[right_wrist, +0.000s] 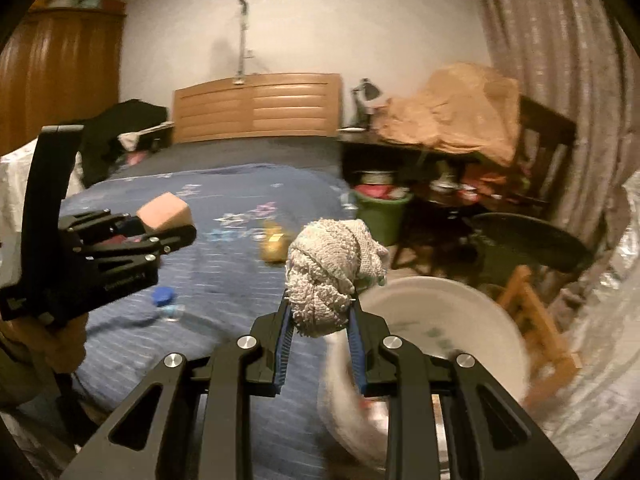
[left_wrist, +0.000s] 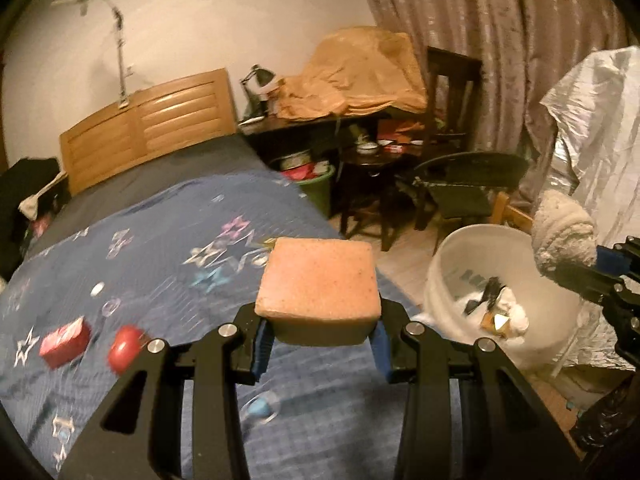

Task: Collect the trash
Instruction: 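Carry the sponge and grey rag over the white bucket with both tools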

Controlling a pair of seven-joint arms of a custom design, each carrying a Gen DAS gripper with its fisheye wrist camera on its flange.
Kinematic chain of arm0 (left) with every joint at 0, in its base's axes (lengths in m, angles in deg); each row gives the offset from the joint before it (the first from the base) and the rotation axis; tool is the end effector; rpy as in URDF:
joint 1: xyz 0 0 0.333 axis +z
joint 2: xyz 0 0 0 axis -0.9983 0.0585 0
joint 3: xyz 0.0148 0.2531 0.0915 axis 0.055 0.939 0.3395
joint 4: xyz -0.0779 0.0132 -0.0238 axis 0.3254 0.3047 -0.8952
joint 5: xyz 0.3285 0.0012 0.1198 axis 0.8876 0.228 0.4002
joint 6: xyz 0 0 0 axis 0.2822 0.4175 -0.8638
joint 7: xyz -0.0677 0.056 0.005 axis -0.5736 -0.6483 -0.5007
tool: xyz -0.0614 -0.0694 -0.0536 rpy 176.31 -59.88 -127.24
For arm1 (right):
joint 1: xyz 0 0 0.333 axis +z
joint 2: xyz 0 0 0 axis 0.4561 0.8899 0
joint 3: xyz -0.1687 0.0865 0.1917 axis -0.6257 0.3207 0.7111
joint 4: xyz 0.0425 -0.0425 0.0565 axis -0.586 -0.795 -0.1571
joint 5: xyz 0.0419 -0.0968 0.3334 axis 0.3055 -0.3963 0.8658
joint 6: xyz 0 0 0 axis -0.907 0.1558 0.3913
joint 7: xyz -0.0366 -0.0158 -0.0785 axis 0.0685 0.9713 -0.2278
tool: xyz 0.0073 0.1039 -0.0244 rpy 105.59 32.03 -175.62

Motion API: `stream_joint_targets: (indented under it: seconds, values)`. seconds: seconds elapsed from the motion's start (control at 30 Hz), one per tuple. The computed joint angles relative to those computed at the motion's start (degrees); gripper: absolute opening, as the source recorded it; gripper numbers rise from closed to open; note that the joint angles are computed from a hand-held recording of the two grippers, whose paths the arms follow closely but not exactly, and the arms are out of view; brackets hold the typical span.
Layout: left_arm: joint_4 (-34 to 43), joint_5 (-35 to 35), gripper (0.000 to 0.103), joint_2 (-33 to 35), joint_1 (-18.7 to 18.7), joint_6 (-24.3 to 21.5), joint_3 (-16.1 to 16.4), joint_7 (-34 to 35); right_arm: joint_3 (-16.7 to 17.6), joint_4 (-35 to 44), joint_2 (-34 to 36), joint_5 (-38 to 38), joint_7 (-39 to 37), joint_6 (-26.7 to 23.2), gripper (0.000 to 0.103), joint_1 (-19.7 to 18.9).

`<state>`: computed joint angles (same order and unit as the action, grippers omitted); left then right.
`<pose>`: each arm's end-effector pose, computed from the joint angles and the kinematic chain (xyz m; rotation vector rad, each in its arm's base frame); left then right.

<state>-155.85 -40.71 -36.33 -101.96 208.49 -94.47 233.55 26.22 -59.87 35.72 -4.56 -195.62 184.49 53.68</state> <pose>0.5947 -0.3281 0.4040 -0.8316 2.2787 -1.2048 0.3830 0.2856 0.4102 -1.3550 1.9046 -1.1539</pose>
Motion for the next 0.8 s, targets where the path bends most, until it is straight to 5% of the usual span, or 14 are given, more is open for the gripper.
stream_joint_targets:
  seconds: [0.23,0.4,0.8]
  values:
    - [10.82,7.88,0.039,6.07,-9.68,-6.49,6.33,-7.73,-1.1,-11.13,-12.5,3.82,-1.61,-0.59,0.026,-3.1]
    - [19.23,12.49,0.039,11.26,-13.4,-11.78,7.2,-11.47,-1.42,-17.62,-19.65,6.44,-2.83,0.26,0.026,-5.73]
    - [42.76,21.84,0.039,26.5,-20.1,-25.96,9.1,-17.68,-3.09,-21.49,-19.18,5.94,-0.81,7.54,0.026,-12.04]
